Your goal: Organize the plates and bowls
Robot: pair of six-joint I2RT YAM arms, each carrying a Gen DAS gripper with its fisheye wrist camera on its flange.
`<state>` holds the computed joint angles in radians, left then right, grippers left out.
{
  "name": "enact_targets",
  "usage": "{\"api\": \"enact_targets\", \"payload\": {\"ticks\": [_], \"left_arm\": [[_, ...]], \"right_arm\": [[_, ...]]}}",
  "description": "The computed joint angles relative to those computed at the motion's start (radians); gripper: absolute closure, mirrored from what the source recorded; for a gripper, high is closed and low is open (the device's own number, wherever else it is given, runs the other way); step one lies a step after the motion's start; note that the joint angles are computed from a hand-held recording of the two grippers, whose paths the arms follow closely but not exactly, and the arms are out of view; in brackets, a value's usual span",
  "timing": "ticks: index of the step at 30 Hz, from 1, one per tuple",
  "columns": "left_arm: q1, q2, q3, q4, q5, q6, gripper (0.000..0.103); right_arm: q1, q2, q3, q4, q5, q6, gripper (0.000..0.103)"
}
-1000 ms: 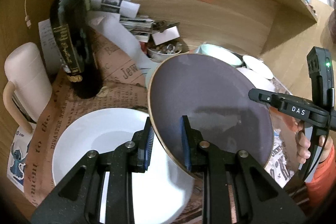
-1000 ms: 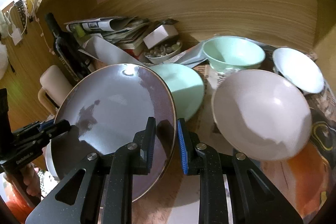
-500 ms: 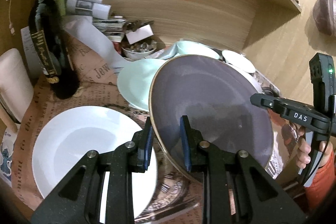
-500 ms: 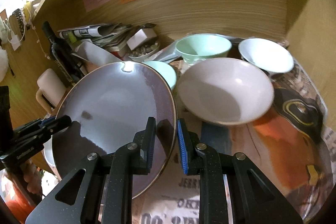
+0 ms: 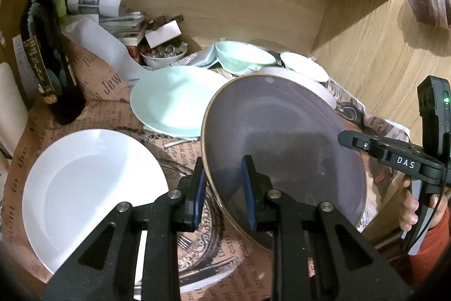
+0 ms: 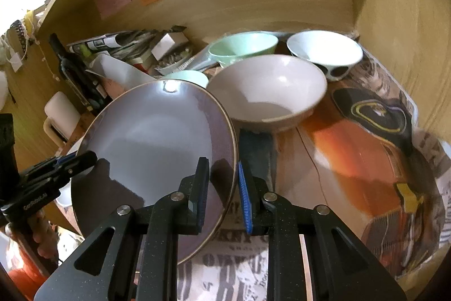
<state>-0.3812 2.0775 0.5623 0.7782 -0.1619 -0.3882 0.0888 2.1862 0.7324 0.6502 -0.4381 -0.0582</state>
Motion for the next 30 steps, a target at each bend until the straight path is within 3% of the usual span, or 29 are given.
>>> {"api": "enact_targets", "payload": {"ticks": [18, 30], "left_arm": [[-0.035, 0.113, 0.117, -0.097, 0.017, -0.021, 0.079], [-0.039, 0.117, 0.105, -0.096, 0.0, -0.044, 0.079]], "right_arm": [[-0.054, 0.076, 0.011, -0.012, -0.01, -0.019, 0.084], [-0.048, 0.096, 0.027, -0.034, -0.013, -0.029, 0.084]]}}
